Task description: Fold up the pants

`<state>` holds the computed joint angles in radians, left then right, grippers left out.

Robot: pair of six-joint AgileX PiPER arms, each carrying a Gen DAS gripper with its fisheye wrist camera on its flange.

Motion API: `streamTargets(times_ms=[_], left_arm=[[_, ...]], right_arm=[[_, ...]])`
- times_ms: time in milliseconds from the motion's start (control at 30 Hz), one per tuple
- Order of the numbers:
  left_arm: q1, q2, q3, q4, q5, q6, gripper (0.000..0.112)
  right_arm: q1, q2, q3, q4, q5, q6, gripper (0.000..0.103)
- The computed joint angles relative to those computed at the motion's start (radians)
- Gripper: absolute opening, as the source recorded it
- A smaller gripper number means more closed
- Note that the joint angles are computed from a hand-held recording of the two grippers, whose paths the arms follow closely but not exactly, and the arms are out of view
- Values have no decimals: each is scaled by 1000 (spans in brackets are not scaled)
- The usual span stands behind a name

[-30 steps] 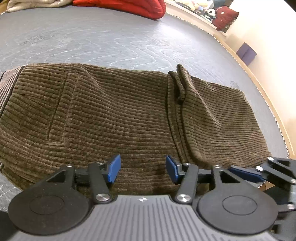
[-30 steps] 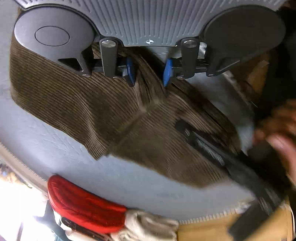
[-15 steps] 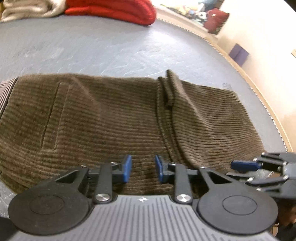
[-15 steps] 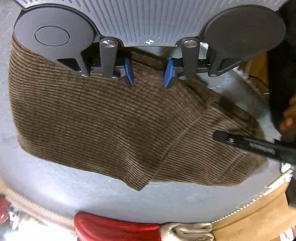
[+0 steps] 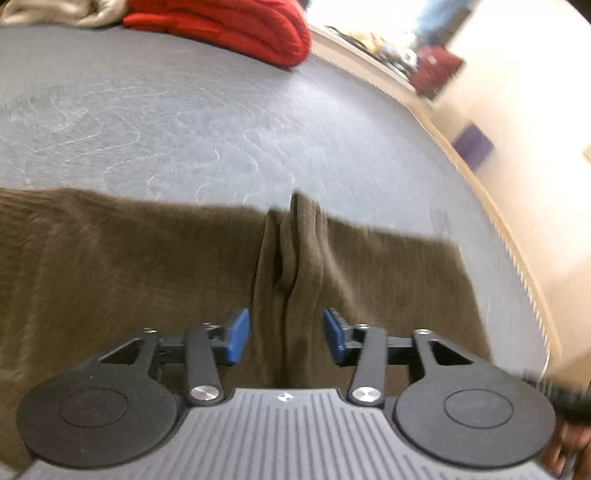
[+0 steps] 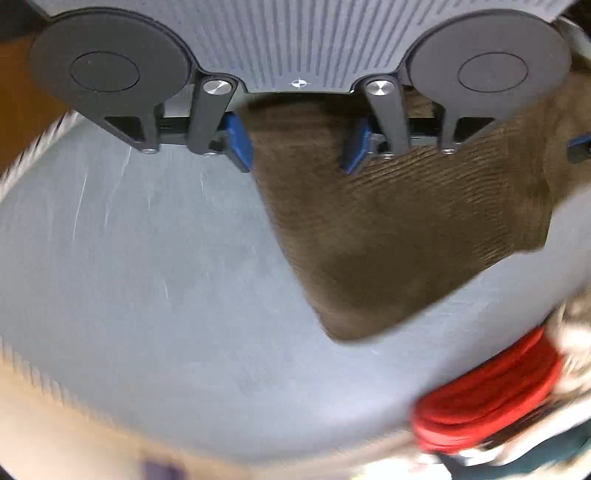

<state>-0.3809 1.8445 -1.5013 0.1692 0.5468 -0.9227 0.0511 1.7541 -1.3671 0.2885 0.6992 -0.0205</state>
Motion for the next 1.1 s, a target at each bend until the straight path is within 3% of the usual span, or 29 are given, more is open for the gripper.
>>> streamTargets(times_ms=[67, 233, 267, 333, 367, 400, 467, 500, 567, 633, 700, 833, 900, 933, 1100], left_arm=[[22, 69, -88, -15, 13, -50, 68], [75, 243, -306, -158, 89, -66, 66], [76, 281, -374, -174, 144, -34, 42], [71, 322, -481, -172, 213, 75, 24], [71, 305, -480, -176, 188, 119, 24], [71, 272, -446, -163, 136, 123, 24], [68, 256, -447, -96, 153, 71, 28], [69, 286, -492, -84, 221, 87, 31], [67, 364, -631, -56, 405, 113, 51], [36, 329, -633, 57, 457, 43, 52], [2, 217, -476, 140, 363, -10, 52], [-53, 38, -183, 70, 207, 61, 45], [-88, 42, -135, -12, 276, 185, 31], [-97, 47, -107, -19, 290, 209, 32], [-88, -108, 105, 22, 106, 40, 31]], right_arm=[[-47, 22, -7, 101, 30, -37, 62], [-92, 25, 6, 196, 52, -106, 65], [-93, 26, 12, 203, 51, -110, 65], [-105, 36, -10, 207, 75, -103, 66], [-110, 41, -15, 212, 81, -100, 66], [-111, 54, -33, 211, 91, -91, 66], [-108, 74, -63, 208, 105, -78, 66], [-103, 79, -67, 204, 106, -75, 66], [-88, 84, -68, 185, 103, -67, 66], [-73, 82, -58, 159, 83, -55, 66], [-72, 82, -55, 159, 80, -46, 66], [-75, 79, -45, 171, 75, -42, 66], [-75, 81, -43, 172, 72, -44, 66], [-76, 78, -40, 173, 73, -43, 66], [-99, 78, -27, 215, 87, -43, 66]])
